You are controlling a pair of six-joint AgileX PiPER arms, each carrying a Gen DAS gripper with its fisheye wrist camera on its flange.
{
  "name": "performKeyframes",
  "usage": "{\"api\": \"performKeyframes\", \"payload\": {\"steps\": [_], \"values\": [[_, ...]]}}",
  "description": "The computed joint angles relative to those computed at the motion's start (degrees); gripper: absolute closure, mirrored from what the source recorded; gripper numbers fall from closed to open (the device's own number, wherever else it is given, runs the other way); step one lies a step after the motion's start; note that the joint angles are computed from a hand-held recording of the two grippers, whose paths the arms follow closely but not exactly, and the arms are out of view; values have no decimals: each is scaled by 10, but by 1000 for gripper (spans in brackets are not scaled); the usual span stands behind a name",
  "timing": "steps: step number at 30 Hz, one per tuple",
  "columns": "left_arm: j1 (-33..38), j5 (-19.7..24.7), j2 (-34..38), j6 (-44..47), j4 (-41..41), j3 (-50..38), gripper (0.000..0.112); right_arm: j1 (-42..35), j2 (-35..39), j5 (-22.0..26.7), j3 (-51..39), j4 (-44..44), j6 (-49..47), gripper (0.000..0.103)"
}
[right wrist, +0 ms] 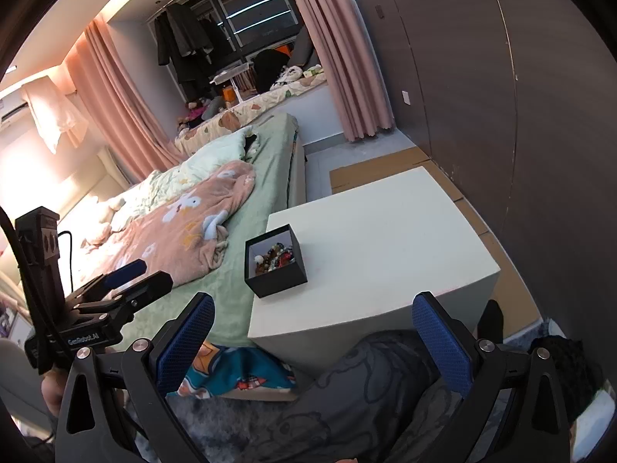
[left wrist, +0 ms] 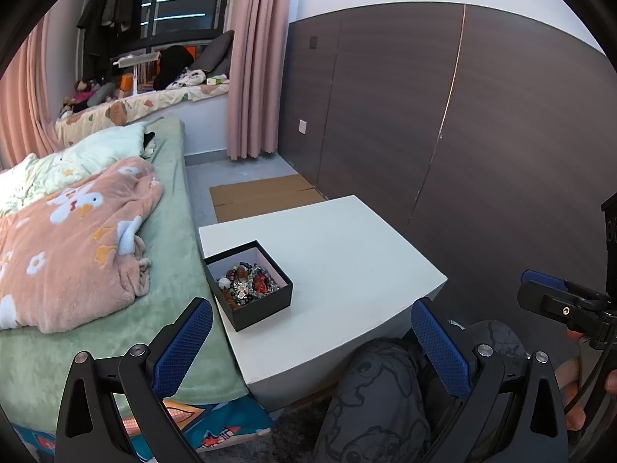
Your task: Organize jewelry
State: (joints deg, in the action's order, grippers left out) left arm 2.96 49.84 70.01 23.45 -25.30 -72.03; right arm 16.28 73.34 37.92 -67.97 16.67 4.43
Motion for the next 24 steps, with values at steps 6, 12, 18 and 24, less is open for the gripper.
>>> {"api": "performKeyframes", "payload": {"steps": [6, 12, 18, 24], "values": [[-1, 0, -6, 0, -1, 6, 10, -6, -3, 7, -3, 1, -1, 0], [-12, -9, -13, -17, 13, 12, 10, -14, -6, 11, -2, 12, -16, 0], [-17, -12, -22, -27, 20, 18, 10, -13, -10, 11, -1, 8, -14, 0], [-18, -11, -26, -29, 24, 19, 10, -16, -10, 10, 1, 15, -20, 0]]}}
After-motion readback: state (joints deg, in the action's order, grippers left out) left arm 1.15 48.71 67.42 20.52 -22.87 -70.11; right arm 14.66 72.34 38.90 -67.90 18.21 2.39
